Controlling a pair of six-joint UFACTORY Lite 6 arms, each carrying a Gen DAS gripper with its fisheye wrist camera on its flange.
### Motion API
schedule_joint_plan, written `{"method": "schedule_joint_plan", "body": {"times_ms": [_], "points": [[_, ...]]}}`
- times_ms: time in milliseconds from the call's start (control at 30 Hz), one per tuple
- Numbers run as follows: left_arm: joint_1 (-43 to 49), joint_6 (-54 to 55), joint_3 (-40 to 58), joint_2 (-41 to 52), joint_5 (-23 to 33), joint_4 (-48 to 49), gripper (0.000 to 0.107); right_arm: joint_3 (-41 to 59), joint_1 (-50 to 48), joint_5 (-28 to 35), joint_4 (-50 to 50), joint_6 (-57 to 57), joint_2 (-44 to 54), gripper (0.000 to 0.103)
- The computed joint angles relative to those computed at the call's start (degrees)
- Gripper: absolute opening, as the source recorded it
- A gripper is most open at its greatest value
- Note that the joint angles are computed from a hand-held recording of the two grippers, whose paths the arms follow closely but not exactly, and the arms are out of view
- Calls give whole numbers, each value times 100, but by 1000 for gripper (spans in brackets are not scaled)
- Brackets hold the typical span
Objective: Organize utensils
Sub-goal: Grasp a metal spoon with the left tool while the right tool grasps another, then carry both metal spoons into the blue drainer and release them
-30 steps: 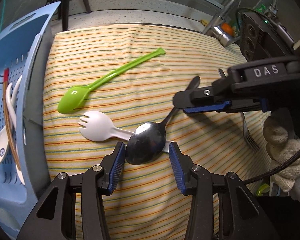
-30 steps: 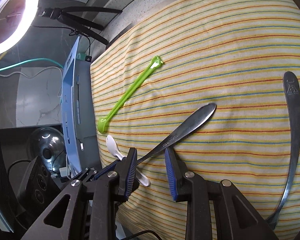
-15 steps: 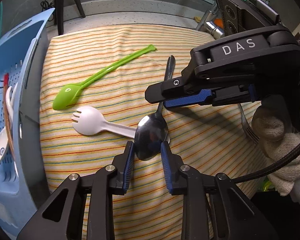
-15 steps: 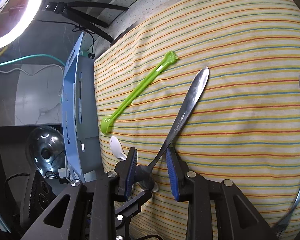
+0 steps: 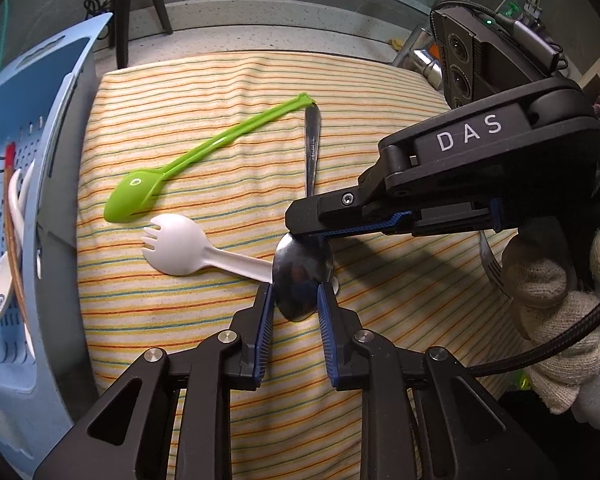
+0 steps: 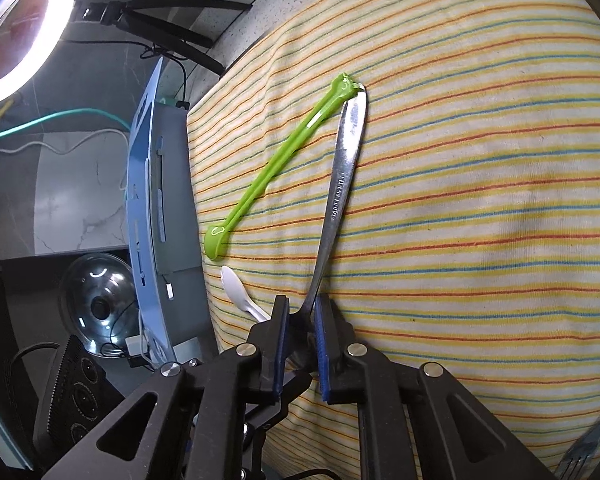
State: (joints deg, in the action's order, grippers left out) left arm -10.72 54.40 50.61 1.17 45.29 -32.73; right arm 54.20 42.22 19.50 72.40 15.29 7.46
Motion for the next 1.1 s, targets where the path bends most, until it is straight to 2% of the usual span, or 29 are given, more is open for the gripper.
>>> {"method": "schedule_joint_plan", "body": {"times_ms": [233, 367, 667, 833, 1100], "points": [[-452, -243, -22, -42, -327, 141, 29, -155, 55, -80, 310, -96, -139, 10], [-363, -234, 20, -46, -230, 44, 30, -258, 67, -105, 740, -395, -273, 9], [-92, -108, 167, -345, 140, -59, 30, -4, 88, -109, 308, 37, -458, 9], [245, 7, 362, -594, 417, -92, 30, 703, 66, 8, -885, 1015, -229, 8], [1114, 353, 871, -584, 799, -209, 30, 2885, 62, 584, -2549, 2134, 1067, 8]]}}
